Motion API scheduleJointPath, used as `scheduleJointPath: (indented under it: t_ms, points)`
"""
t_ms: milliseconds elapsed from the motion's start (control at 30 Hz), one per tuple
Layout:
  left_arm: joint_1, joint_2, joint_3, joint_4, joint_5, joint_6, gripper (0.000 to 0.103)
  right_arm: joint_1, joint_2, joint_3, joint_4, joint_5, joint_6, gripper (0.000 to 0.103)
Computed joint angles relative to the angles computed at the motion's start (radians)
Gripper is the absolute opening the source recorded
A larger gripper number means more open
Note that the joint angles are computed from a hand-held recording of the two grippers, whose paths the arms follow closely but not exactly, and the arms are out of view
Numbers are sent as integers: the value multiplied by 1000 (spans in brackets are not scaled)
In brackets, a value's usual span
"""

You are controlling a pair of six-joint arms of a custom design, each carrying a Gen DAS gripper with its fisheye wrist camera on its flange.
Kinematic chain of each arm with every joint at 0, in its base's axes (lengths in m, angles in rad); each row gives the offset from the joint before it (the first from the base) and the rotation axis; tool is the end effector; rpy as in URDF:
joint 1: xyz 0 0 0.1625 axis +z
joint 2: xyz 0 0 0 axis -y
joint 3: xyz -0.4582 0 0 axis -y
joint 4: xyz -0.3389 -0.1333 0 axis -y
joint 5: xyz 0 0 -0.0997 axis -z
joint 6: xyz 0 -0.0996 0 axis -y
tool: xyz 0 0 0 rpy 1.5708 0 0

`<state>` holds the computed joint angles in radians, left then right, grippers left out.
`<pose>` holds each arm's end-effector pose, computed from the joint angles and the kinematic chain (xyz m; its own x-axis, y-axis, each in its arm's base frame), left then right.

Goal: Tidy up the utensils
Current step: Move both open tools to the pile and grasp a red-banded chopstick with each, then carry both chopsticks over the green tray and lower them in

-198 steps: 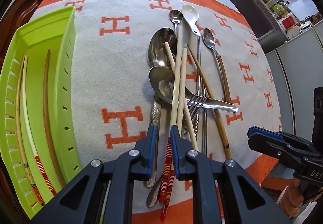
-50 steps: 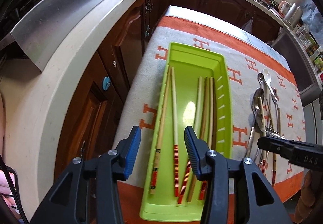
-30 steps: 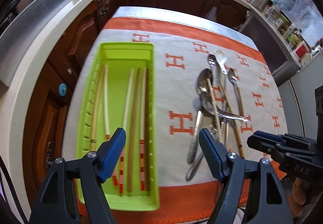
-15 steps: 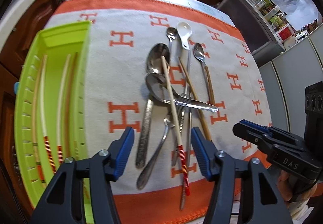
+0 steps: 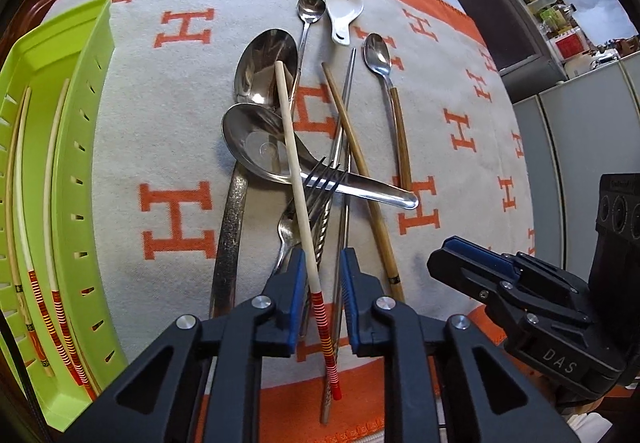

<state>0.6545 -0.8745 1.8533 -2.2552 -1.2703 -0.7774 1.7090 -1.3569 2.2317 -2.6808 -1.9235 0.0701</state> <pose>-0.3379 -0.4644 0.1128 -0.8984 0.1687 -0.4054 0.1811 0.9834 0.0081 0.1576 -0.4155 0.2825 -0.9477 0.0180 0.3188 -0.0678 0.9643 -0.2560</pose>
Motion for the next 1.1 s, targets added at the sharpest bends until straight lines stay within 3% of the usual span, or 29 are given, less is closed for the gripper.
scheduleJointPath:
  t_ms: [400,533,767,1100]
  points:
    - [15,58,-45,43,-6,-20,15,-21,-3,7,-11,27,-13,27]
    - [19,63,-43,39,-6,-32,6,-22,-1,8,-13,33,-19,27]
    - [14,36,-12,-1,17,-41,3,-19,8,5,-1,34,-28,27]
    - [5,-12,22,-23,26,-39,3,26,93,-18,4,-47,-70,26]
